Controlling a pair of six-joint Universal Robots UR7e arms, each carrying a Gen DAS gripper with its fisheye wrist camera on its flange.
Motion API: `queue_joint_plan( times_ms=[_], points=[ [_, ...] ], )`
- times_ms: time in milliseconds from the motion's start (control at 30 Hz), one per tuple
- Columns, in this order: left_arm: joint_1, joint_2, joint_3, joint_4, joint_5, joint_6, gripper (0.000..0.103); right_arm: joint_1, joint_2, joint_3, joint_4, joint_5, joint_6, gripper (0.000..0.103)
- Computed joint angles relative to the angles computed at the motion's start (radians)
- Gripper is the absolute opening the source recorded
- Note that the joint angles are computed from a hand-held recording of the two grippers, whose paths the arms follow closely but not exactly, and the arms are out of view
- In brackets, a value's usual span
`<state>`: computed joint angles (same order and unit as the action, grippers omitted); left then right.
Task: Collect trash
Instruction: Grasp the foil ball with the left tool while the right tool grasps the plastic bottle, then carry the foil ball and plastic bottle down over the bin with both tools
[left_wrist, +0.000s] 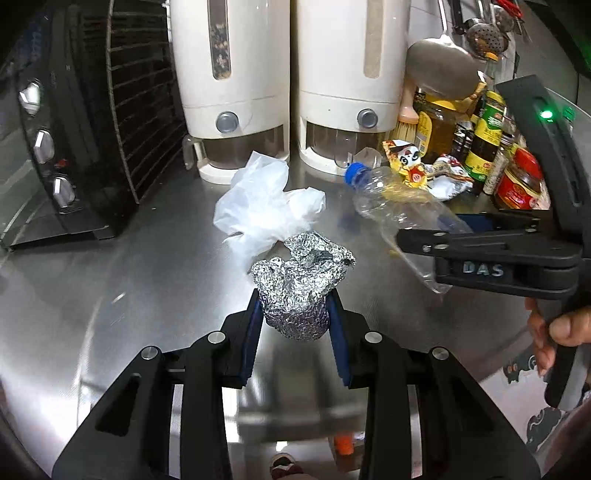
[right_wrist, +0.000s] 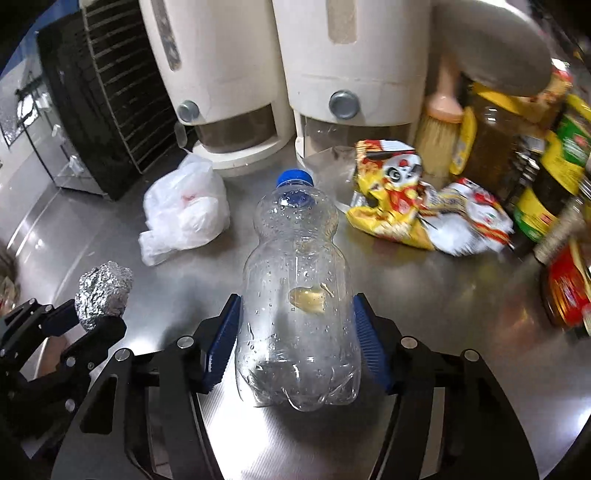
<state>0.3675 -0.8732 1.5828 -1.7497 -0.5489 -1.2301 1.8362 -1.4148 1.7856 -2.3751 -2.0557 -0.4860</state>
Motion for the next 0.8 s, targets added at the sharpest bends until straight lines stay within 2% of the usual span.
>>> queue_joint_plan(
  times_ms=[233, 400, 567, 800],
  points=[
    [-0.092, -0.021, 0.039, 0.064, -0.041, -0.119, 0.032, 0.046, -0.2, 0.126, -0.021, -0.046, -0.028, 0.062],
    [-0.175, -0.027, 0.076, 0.072, -0.077, -0.186, 0.032, 0.048, -0.355, 0.199, 0.024, -0.048, -0.026, 0.062],
    [-0.253, -0.023, 0.118, 0.062, -0.118, -0.239, 0.032, 0.009, -0.498, 0.284, 0.066, -0.018, -0.022, 0.062],
    [-0.31, 0.0, 0.19, -0.026, -0.195, -0.259, 0.032, -0.086, -0.686, 0.411, 0.11, 0.038, -0.024, 0.062]
  ],
)
